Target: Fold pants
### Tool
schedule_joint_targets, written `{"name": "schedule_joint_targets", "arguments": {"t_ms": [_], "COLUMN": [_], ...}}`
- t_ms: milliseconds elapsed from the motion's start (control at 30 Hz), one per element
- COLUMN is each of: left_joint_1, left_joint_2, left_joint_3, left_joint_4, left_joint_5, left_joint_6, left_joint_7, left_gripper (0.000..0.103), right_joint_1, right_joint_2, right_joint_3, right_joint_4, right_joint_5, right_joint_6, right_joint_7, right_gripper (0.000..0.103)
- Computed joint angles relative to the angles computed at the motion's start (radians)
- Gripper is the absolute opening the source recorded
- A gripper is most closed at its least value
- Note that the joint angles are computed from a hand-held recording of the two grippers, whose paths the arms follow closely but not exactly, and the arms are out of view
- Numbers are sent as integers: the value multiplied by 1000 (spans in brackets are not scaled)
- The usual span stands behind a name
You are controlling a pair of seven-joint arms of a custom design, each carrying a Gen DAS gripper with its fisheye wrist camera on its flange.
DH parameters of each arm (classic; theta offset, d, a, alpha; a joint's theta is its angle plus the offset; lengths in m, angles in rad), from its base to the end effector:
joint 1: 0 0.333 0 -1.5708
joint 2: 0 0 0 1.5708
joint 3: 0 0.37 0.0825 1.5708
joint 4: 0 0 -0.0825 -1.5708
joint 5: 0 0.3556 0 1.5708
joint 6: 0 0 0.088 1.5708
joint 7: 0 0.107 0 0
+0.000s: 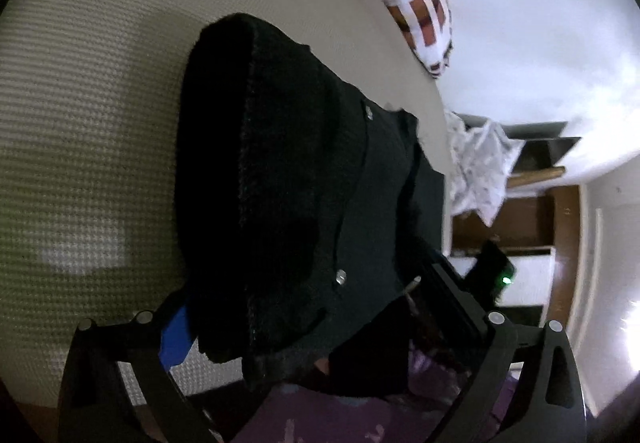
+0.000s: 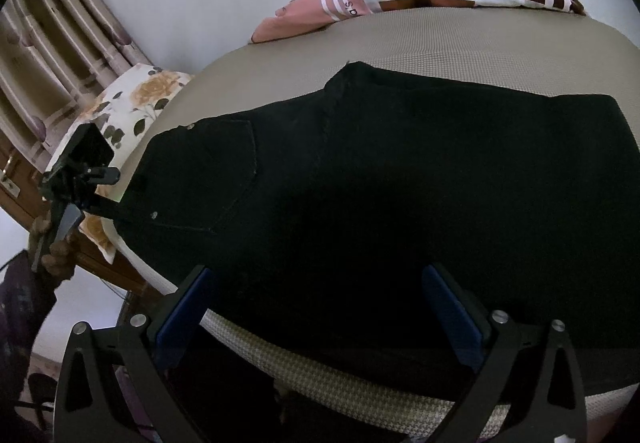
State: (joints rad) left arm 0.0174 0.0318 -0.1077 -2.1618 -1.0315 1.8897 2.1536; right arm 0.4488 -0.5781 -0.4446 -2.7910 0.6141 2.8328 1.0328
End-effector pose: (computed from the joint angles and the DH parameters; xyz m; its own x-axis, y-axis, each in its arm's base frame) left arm 0.4964 -0.1082 0.4609 -0.1099 -0.5664 0.8167 -0.9886 0.1476 -0.0307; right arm 0.3401 -0.0404 0.4712 0.1226 -0.9087 -0.3991 -0.8246 0.1306 -0.5504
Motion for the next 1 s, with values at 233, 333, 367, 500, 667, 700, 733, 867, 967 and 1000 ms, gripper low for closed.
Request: {"name": "schedule_joint_targets", "arguments": {"t_ms": [233,333,367,500,667,700,733,867,967,1000], "left_joint_1": [-12,-27,-31,-17,-40,-43,-46,-63,-73,-78], "left_joint_2": [24,22,22,8,-49,-54,-61,-99,-120,-128], "left_joint_3": [-11,-22,-23,-9,-21,-20,-19,-20,-19,-20], "left_joint_4": [50,67,72,38,-35,-45,-55,-110,-136,-143], "left_joint_5": [87,135,153,97,68,55,44,81,68,70], "left_joint_6": [-30,0,-1,9,152,168,186,297,338,353], "left_joint_7": [27,10,12,26,-28,-33,-37,-89,-93,-93], "left_gripper": [99,99,99,99,92,90,80,33,29,28], "right_joint_1": [-8,-11,-12,-5,0,1,2,14,19,18], "right_joint_2": [6,8,8,7,6,5,4,1,5,7], "right_joint_3": [16,20,21,17,16,16,15,3,-1,1], "right_joint_4": [-2,-2,-2,-3,-7,-8,-9,-9,-8,-8], "right_joint_5": [-10,-17,-19,-19,-22,-24,-25,-22,-21,-23], "right_joint_6": [8,9,8,10,19,20,20,22,27,29], "right_joint_7": [11,19,20,22,27,28,29,26,26,28], "right_gripper": [103,103,103,103,103,103,103,103,103,103]}}
